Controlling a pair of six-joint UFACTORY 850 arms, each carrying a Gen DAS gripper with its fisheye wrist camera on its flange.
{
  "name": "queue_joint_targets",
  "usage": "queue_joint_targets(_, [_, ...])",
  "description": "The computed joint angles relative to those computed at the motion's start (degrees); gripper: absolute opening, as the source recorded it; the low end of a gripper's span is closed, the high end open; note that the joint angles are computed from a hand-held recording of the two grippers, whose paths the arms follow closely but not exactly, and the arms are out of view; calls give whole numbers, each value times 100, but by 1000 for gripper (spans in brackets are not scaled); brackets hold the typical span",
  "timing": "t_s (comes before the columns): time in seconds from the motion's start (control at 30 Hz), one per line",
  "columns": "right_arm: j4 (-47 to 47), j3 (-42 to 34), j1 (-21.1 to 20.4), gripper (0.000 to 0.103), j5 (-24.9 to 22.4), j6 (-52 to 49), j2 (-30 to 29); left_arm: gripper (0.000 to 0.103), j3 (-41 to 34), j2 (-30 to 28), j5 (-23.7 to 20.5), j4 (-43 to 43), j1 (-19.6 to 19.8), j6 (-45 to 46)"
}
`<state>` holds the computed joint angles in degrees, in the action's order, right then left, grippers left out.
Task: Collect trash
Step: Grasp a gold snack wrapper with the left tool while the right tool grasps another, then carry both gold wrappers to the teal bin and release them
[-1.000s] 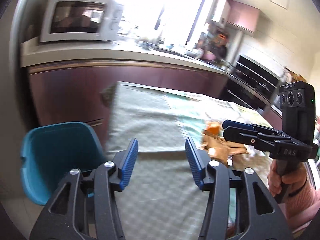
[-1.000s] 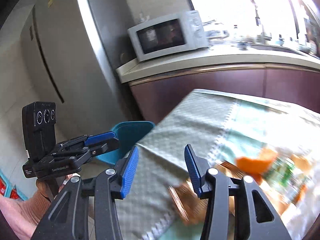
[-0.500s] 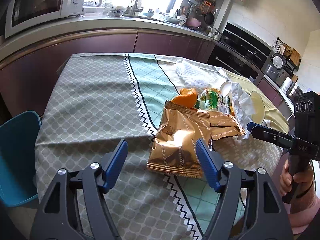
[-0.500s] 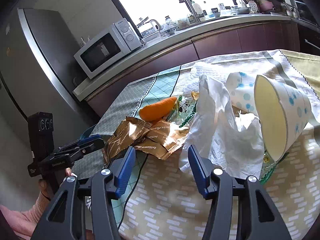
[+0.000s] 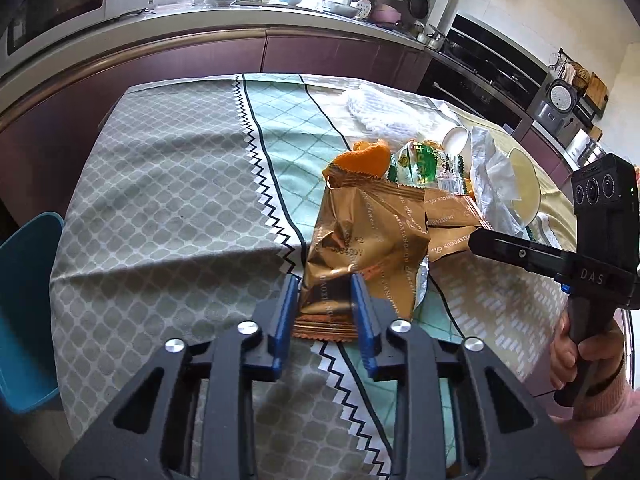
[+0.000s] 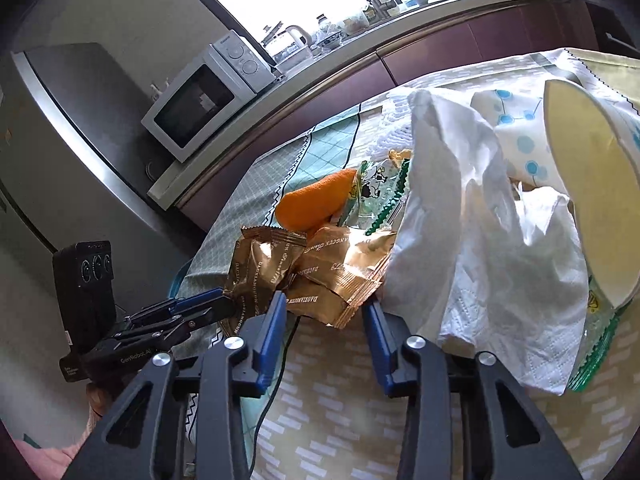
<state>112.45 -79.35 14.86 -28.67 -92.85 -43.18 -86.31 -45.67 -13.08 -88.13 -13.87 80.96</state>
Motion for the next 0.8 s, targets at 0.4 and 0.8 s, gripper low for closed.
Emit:
queue_joint_targets(0.4, [639,394,-1,8,-288,-899,284,4,961,713,-371,-3256,122,3233])
queue_joint_targets(0.8, [682,604,52,4,-576,-1400,583,4,1860,1441,-607,-5024,407,4810])
